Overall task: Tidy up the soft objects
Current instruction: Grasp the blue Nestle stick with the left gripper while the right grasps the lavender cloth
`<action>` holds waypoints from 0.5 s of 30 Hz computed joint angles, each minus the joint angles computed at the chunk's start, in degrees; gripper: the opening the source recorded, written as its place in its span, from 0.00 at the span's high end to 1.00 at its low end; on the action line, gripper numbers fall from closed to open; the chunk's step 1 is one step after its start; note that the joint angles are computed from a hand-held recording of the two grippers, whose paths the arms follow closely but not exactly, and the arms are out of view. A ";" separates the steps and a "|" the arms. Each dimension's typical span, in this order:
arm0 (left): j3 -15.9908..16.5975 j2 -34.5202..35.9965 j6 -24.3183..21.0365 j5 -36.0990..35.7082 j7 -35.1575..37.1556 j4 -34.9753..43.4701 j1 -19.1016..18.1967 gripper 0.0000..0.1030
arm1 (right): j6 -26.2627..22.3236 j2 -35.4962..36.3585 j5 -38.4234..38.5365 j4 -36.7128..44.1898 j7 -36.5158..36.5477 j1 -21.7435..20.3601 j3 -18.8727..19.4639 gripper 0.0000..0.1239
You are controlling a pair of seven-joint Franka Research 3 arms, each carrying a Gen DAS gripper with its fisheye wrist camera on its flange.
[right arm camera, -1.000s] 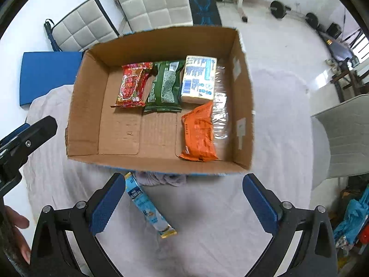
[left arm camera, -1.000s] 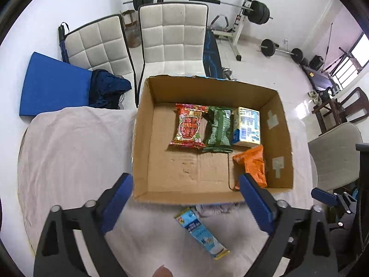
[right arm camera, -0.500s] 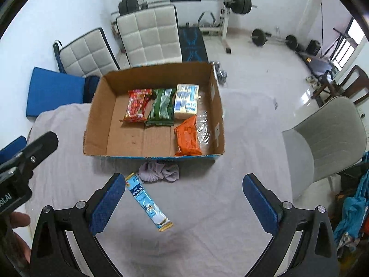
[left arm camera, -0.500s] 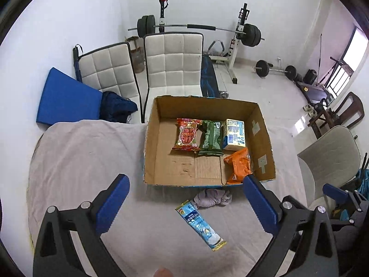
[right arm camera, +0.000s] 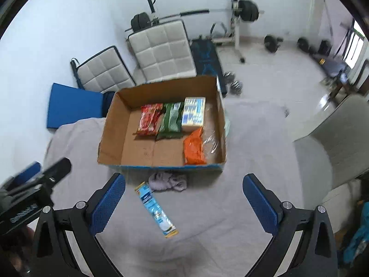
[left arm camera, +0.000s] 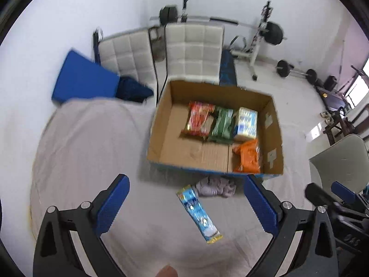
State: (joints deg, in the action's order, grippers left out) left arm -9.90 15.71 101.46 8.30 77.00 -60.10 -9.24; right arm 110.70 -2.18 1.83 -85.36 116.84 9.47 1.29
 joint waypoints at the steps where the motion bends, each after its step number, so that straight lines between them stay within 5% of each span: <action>1: 0.04 -0.13 -0.32 0.10 -0.71 -1.09 -0.11 0.02 | 0.74 -0.67 0.39 -2.02 -1.00 -0.24 -0.30 0.17; 9: -0.46 4.20 -5.48 -4.09 -5.39 -8.03 0.65 0.03 | -3.34 -1.50 6.56 -13.57 -1.85 -2.55 -1.90 0.17; 12: -0.92 7.01 -8.02 -5.98 -5.42 -9.56 1.02 0.19 | -3.77 -1.56 7.91 -16.81 -1.64 -3.17 -2.09 0.17; 15: -1.08 9.50 -9.77 -6.21 -5.45 -10.37 0.86 0.23 | -3.54 -1.69 8.74 -19.46 -1.05 -3.55 -2.15 0.17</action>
